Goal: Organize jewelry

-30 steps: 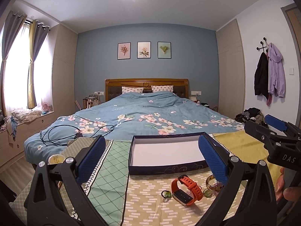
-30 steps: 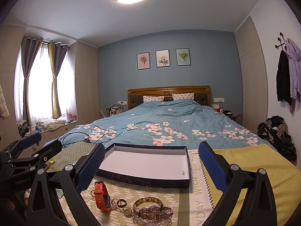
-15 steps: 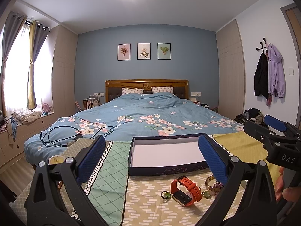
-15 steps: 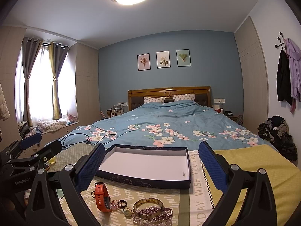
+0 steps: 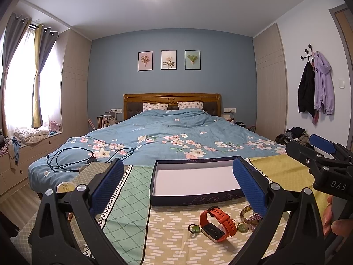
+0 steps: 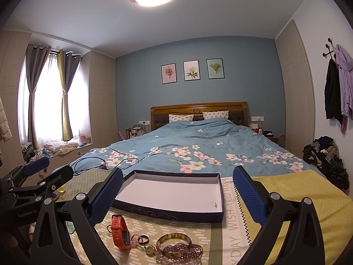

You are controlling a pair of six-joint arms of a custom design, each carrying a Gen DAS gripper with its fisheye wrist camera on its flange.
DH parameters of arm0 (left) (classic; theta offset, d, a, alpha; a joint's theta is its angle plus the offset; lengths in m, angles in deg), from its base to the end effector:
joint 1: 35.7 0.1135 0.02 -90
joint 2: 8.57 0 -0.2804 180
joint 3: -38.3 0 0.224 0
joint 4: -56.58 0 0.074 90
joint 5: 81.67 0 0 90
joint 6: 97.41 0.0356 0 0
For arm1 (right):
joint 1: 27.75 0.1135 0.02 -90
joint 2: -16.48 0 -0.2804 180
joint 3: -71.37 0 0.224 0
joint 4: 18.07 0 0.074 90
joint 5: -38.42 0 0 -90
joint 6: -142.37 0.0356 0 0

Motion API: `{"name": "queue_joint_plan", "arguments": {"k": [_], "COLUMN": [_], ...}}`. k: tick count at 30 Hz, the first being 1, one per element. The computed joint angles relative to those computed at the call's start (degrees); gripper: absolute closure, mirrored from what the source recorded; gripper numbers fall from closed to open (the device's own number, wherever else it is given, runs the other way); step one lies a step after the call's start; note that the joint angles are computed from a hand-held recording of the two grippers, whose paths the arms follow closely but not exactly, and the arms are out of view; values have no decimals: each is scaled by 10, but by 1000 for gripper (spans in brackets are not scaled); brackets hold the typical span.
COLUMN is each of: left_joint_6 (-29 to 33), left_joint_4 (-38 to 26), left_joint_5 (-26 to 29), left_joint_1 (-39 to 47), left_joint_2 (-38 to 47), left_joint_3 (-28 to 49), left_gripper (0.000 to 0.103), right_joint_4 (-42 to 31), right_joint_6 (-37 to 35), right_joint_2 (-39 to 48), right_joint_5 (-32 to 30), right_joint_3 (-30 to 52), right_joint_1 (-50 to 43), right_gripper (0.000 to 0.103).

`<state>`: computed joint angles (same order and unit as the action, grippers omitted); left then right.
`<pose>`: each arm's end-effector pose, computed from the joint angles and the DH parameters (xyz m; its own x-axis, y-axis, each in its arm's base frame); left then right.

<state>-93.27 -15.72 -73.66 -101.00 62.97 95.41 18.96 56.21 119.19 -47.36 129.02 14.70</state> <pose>0.0958 -0.1240 0.2448 -0.1328 -0.0438 -0.9902 -0.4087 0.9126 0.0145 0.2588 0.2332 0.2132 -0.1443 -0.0415 -0.9887 -0.6111 0.7896 0.0561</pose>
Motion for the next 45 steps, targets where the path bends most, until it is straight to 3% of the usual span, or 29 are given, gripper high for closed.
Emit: {"name": "queue_joint_plan", "arguments": {"k": [11, 45], "left_joint_6": [-18, 4], "left_joint_4": [-13, 13], "left_joint_5": [-1, 1], "left_joint_1": [-2, -3], "left_joint_2": [5, -3], "left_joint_3": [2, -10], "left_gripper": [6, 6], "right_joint_4": [-2, -22], "right_joint_6": [-1, -4], "right_joint_2": [-1, 2], "right_joint_5": [-3, -9], "right_joint_3": [1, 15], "right_joint_1": [-1, -2], "right_gripper": [7, 7]}}
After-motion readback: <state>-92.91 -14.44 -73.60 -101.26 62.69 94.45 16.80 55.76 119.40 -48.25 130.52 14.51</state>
